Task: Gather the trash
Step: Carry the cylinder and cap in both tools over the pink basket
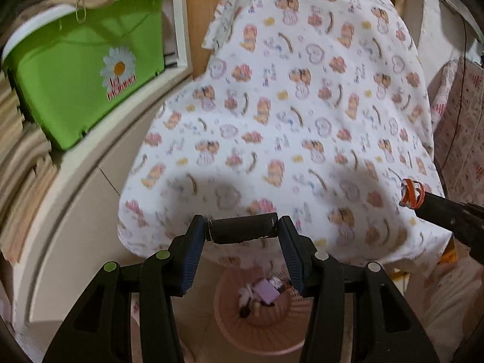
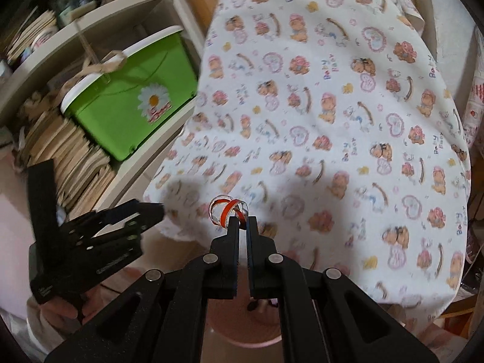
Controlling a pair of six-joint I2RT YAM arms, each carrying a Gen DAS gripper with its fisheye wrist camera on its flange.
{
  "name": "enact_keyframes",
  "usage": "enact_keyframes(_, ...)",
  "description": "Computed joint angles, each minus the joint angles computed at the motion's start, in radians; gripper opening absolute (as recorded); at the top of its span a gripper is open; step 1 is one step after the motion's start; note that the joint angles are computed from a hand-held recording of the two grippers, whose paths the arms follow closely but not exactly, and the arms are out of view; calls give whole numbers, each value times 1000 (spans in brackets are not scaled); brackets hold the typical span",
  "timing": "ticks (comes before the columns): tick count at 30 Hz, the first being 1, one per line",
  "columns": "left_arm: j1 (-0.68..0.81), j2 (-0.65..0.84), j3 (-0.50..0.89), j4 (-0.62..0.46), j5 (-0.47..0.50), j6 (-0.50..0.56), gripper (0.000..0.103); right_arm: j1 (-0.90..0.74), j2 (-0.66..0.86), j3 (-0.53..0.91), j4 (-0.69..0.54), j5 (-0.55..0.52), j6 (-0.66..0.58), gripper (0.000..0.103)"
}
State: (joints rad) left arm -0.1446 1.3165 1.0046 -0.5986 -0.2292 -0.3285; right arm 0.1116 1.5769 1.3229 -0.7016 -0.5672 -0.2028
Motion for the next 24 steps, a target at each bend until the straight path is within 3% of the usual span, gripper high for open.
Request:
enact_keyframes(5, 8, 27, -17, 0, 32, 13, 48, 30, -29, -46, -20, 44, -53, 5)
enact_keyframes(10, 40, 104, -22, -14, 134, 36, 48, 75, 29, -77, -56, 96, -70, 5)
enact_keyframes(17, 43, 153, -55, -12, 153, 36, 48, 135, 62, -133, -48, 162, -113, 5)
enact_keyframes(24, 55, 289, -50, 3, 159, 23, 48, 169, 164, -213, 65, 294, -76, 5)
